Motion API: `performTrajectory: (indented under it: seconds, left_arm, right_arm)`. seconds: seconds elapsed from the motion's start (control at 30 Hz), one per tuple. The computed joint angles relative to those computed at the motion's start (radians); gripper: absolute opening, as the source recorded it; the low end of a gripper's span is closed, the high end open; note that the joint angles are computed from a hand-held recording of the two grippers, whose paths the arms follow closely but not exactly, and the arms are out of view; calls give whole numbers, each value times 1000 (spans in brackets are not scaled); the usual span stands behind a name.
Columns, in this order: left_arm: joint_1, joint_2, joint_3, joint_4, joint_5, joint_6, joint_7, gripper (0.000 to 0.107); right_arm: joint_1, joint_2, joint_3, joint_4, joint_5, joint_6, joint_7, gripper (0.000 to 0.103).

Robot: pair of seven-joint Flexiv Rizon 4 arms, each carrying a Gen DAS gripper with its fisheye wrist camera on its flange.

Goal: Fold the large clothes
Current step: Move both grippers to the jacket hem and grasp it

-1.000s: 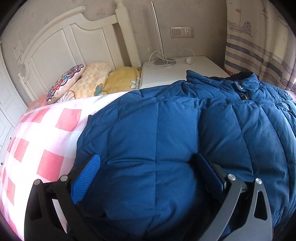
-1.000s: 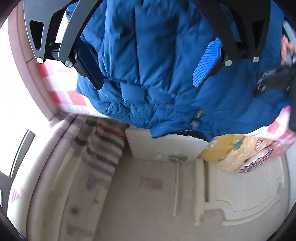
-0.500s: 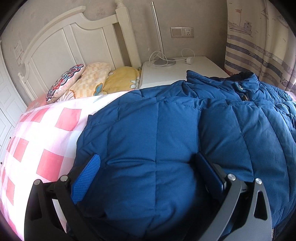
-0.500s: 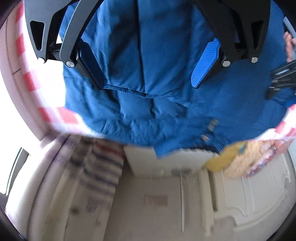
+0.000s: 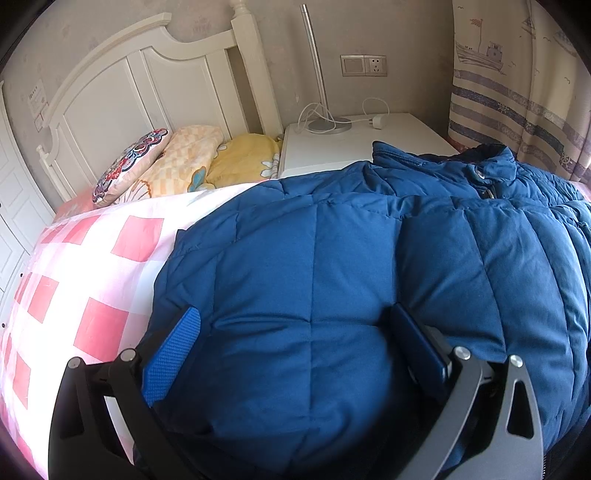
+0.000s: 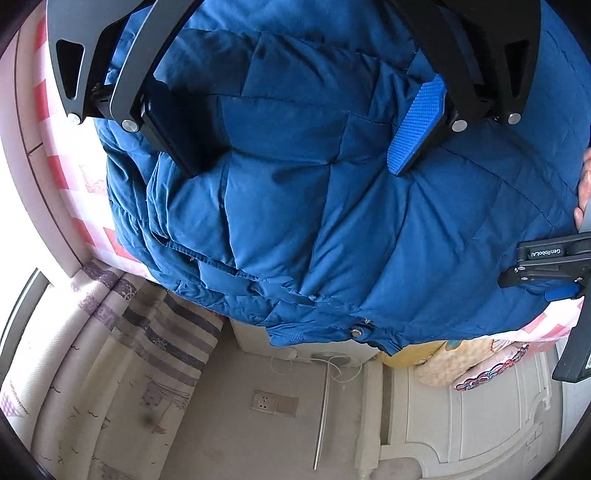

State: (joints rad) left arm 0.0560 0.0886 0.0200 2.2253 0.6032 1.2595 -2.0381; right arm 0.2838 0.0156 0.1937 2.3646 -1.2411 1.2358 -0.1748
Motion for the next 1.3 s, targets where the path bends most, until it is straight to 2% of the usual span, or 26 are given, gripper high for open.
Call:
performTrajectory:
  seconds: [0.1, 0.17, 0.23, 0.3, 0.37, 0.4, 0.47, 0.63, 0.77, 0.83, 0.9, 1.0, 1.1, 1.17, 1.3]
  left_arm:
    - [5, 21, -7, 0, 44, -8, -41, 101]
    - [15, 77, -18, 18, 102, -10, -105, 100]
    - [-6, 153, 32, 96, 30, 91, -33, 101]
    - [-30, 223, 62, 152, -39, 101, 46, 101]
    - [-35, 257, 62, 182, -78, 82, 100, 101]
    - [-41, 261, 66, 198, -99, 72, 141, 101]
    - [2, 239, 23, 207, -80, 38, 159, 101]
    - [-16, 187, 54, 246, -278, 79, 294, 101]
    - [37, 201, 2, 263, -291, 82, 303, 101]
    - [52, 205, -14, 267, -295, 80, 306, 101]
    - [63, 204, -27, 267, -298, 81, 304, 101]
    - [68, 206, -31, 270, -306, 83, 311, 101]
    - [66, 204, -32, 273, -320, 84, 319, 101]
    - [52, 197, -19, 279, -348, 95, 338, 101]
    - [48, 191, -16, 282, -375, 97, 353, 101]
  right_arm:
    - [-2, -2, -2, 2, 9, 9, -4, 97]
    - [-3, -2, -2, 4, 14, 15, -5, 97]
    - [-3, -2, -2, 3, 21, 16, -10, 97]
    - [-4, -3, -3, 3, 24, 18, -15, 97]
    - [-4, -3, -3, 3, 22, 19, -13, 97]
    - [-5, -3, -3, 4, 22, 21, -13, 98]
    - [-4, -2, -2, 4, 22, 18, -12, 98]
    - [-4, -3, -2, 3, 20, 16, -12, 98]
    - [-9, 3, -5, 7, 24, 40, -7, 97]
    - [1, 36, 15, 18, 104, 19, -34, 96]
    - [-16, 107, 28, 47, 47, 72, 45, 96]
    - [-9, 160, 75, 64, 32, 40, 22, 97]
    - [42, 115, 103, 69, 189, -27, -106, 97]
    - [50, 59, 88, 76, 201, -18, -104, 99]
    - [68, 59, 82, 66, 201, -42, -106, 99]
